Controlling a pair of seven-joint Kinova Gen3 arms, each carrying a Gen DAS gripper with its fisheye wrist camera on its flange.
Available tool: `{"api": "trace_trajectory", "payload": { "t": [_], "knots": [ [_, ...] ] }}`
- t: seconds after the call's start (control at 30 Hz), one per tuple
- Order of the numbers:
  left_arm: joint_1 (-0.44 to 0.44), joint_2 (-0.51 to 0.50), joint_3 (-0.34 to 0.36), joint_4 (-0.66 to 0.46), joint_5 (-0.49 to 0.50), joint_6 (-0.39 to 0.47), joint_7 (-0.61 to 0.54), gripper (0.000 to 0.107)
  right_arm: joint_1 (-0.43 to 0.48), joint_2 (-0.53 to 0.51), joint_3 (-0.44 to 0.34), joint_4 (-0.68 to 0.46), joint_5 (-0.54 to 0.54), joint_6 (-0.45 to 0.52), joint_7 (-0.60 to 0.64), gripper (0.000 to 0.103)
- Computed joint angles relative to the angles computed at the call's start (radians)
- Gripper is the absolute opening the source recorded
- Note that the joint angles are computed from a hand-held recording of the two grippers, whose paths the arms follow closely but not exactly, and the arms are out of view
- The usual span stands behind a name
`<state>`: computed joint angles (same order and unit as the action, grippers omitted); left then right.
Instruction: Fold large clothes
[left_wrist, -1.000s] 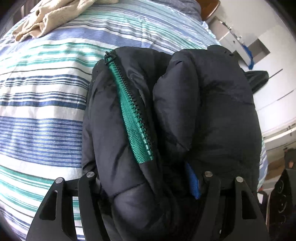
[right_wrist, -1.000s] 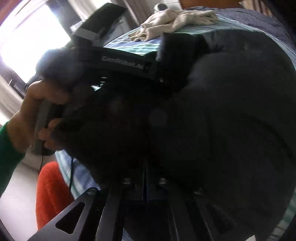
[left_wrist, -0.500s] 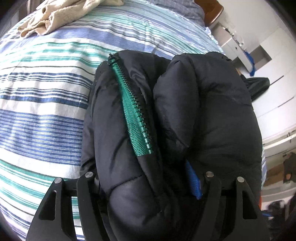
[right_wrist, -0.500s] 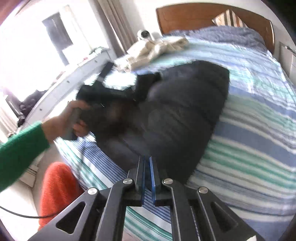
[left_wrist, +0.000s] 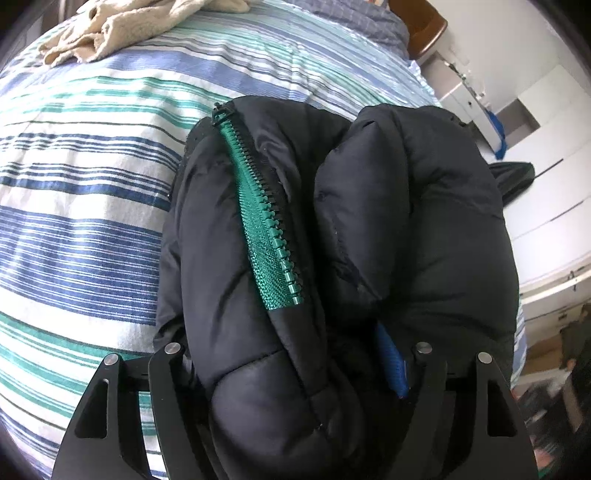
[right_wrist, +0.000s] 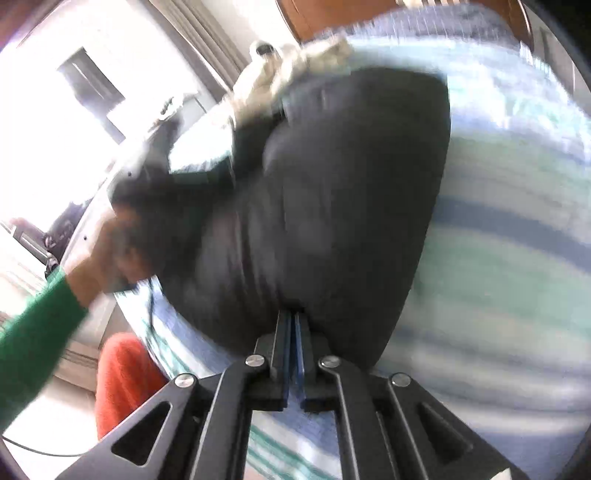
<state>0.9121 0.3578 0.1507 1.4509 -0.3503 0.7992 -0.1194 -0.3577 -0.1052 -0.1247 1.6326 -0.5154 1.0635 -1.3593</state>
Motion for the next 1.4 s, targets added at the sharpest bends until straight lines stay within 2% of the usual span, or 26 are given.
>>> {"api": "trace_trajectory", "payload": {
  "t": [0.07, 0.13, 0.23, 0.27, 0.33, 0.4, 0.47, 0.57, 0.6, 0.67, 0.73, 0.8, 0.87, 0.93, 1.0, 1.07, 1.13, 1.17, 1.23, 1.33, 1.4],
  "knots": [
    [0.004, -0.009, -0.007, 0.022, -0.003, -0.023, 0.009, 0.075, 0.043, 0.049, -0.056, -0.093, 0.063, -0.041, -0.063, 0.009],
    [0.020, -0.016, -0.026, 0.033, -0.002, -0.030, 0.013, 0.075, 0.038, 0.125, -0.074, -0.185, 0.124, -0.065, -0.096, 0.011],
    [0.023, -0.023, -0.028, 0.045, -0.005, -0.042, 0.022, 0.075, -0.084, 0.263, -0.012, -0.287, 0.245, -0.052, -0.165, 0.011],
    [0.020, -0.027, -0.020, 0.055, -0.016, -0.048, 0.036, 0.075, -0.129, 0.310, 0.020, -0.311, 0.286, -0.034, -0.196, 0.006],
    [0.024, -0.033, -0.020, 0.077, -0.040, -0.074, 0.075, 0.075, -0.163, 0.394, 0.032, -0.343, 0.352, -0.012, -0.212, 0.002],
    [0.037, -0.022, -0.027, 0.067, -0.064, -0.066, 0.108, 0.076, -0.128, 0.420, 0.002, -0.355, 0.371, 0.011, -0.251, 0.001],
    [0.057, -0.015, -0.045, 0.055, -0.073, -0.047, 0.121, 0.077, -0.096, 0.429, -0.048, -0.345, 0.406, -0.013, -0.289, 0.000],
    [0.048, -0.027, -0.024, 0.063, -0.084, -0.042, 0.135, 0.077, 0.014, 0.409, -0.168, -0.341, 0.402, -0.007, -0.231, 0.002],
    [0.027, -0.032, 0.012, 0.067, -0.105, -0.037, 0.157, 0.078, 0.060, 0.404, -0.203, -0.361, 0.368, 0.027, -0.210, 0.007],
    [-0.026, -0.035, 0.104, 0.061, -0.160, -0.007, 0.207, 0.080, 0.153, 0.415, -0.258, -0.425, 0.287, 0.108, -0.217, 0.011],
    [-0.059, -0.030, 0.179, 0.033, -0.194, 0.063, 0.230, 0.082, 0.228, 0.403, -0.259, -0.503, 0.221, 0.189, -0.257, 0.028],
    [-0.034, -0.019, 0.180, -0.012, -0.207, 0.144, 0.242, 0.085, 0.237, 0.380, -0.197, -0.590, 0.216, 0.242, -0.250, 0.053],
    [0.046, -0.002, 0.107, -0.072, -0.200, 0.225, 0.207, 0.092, 0.209, 0.337, -0.148, -0.636, 0.271, 0.267, -0.221, 0.062],
    [0.138, 0.020, 0.017, -0.136, -0.195, 0.306, 0.158, 0.098, 0.225, 0.292, -0.161, -0.610, 0.298, 0.243, -0.187, 0.064],
    [0.227, 0.039, -0.075, -0.207, -0.176, 0.387, 0.108, 0.099, 0.280, 0.233, -0.188, -0.524, 0.272, 0.212, -0.127, 0.065],
    [0.314, 0.051, -0.159, -0.270, -0.165, 0.469, 0.079, 0.099, 0.294, 0.189, -0.199, -0.432, 0.246, 0.179, -0.096, 0.065],
    [0.371, 0.062, -0.194, -0.321, -0.187, 0.550, 0.063, 0.100, 0.287, 0.130, -0.197, -0.339, 0.243, 0.165, -0.070, 0.065],
    [0.386, 0.062, -0.184, -0.345, -0.208, 0.591, 0.049, 0.102, 0.288, 0.094, -0.191, -0.293, 0.242, 0.150, -0.050, 0.065],
    [0.381, 0.056, -0.112, -0.372, -0.258, 0.656, 0.046, 0.102, 0.285, 0.029, -0.188, -0.200, 0.235, 0.117, 0.002, 0.065],
    [0.327, 0.013, 0.020, -0.338, -0.273, 0.646, 0.011, 0.102, 0.285, -0.055, -0.143, -0.068, 0.137, 0.055, 0.099, 0.065],
    [0.350, -0.018, 0.047, -0.294, -0.309, 0.652, 0.054, 0.102, 0.291, -0.101, -0.119, 0.010, 0.069, 0.001, 0.172, 0.065]
  ]
}}
